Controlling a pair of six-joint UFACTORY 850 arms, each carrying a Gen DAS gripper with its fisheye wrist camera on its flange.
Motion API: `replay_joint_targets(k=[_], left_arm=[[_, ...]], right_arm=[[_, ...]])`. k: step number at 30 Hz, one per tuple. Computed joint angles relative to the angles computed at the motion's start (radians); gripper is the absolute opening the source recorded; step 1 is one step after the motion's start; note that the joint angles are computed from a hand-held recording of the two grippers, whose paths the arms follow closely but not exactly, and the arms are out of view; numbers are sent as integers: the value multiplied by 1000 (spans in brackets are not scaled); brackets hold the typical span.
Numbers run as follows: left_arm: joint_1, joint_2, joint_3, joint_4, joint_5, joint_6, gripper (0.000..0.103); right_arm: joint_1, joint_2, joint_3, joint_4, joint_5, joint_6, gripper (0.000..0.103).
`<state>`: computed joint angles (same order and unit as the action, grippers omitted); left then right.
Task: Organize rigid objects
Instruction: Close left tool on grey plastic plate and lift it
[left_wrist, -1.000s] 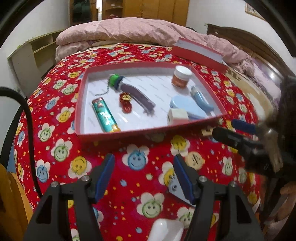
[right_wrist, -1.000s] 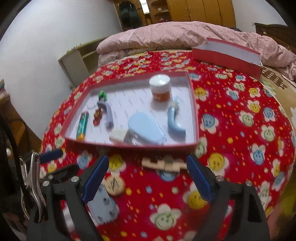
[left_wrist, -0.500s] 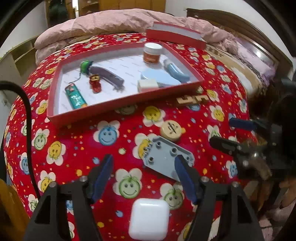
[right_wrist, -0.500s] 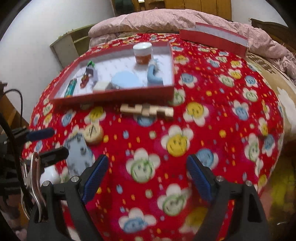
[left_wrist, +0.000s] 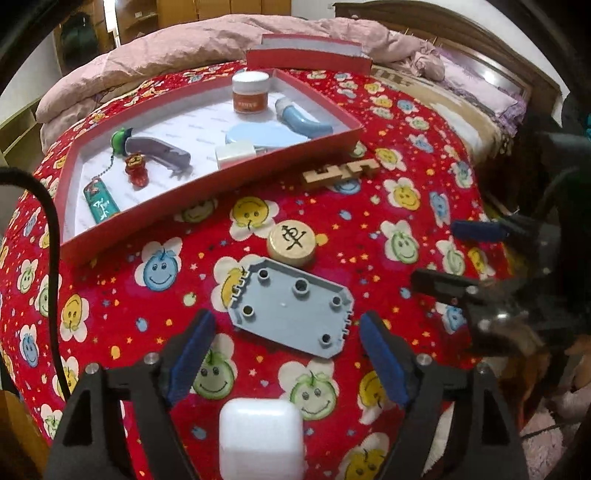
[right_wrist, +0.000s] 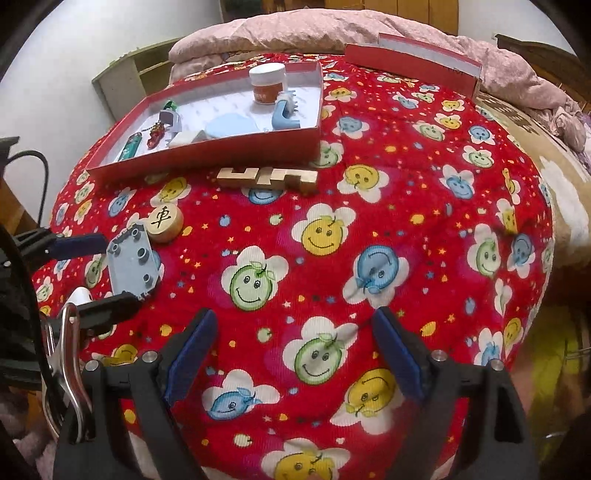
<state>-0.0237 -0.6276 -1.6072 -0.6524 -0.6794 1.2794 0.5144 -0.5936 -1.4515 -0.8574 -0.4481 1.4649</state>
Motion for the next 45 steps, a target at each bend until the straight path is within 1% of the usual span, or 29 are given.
replay_joint_targets(k=[3,5,8,9,10,12,15,17,19,23,26,28,30,32,35,37,38,40,42,45], left_arm=[[-4,-4,1,1,23,-11,84],[-7,-9,-2,3,35,-23,84],[-10,-8,5,-13,59,-23,83],[-11,-8,4,-15,59,-22,83],[-10,-7,7,-27,62,-11,81],[-8,-4,12,-39,71,1,73],[-2,-6,6,-53,59,-8,72],[2,-1,12,-63,72,-13,72],[7,9,25,-78,94,-2,72],[22,17,22,-110,105,-13,72],[32,14,11,-101,142,-70,72],[40,8,2,-92,161,-104,72],[50,-8,-21,-76,160,-150,72],[60,-27,-49,-57,150,-201,72],[70,-45,-73,-47,150,-248,72],[77,-60,-88,-34,150,-287,72],[78,-66,-95,-22,147,-305,72],[81,-80,-108,-9,135,-335,72],[81,-70,-88,-33,158,-304,72],[80,-65,-78,-44,170,-291,72]], right_arm=[[-6,9,16,-17,32,30,89],[-11,17,30,-33,62,54,92],[-10,20,42,-89,83,118,96],[-9,20,43,-106,83,135,97],[-6,17,41,-121,78,147,98],[0,11,35,-134,64,153,99],[1,9,35,-156,65,170,101],[1,14,46,-199,76,219,101],[1,14,48,-210,78,230,103],[-3,11,44,-192,88,209,103],[-5,12,45,-189,93,209,103],[1,1,24,-145,61,157,103],[5,-20,-13,-70,20,68,103],[-4,-27,-32,-17,41,-2,103],[-27,-32,-53,29,83,-18,101],[-36,-44,-75,19,89,4,99],[-39,-55,-94,5,82,23,99],[-39,-83,-142,5,42,34,99],[-37,-107,-181,-22,9,64,99],[-29,-143,-243,-52,-39,87,99]])
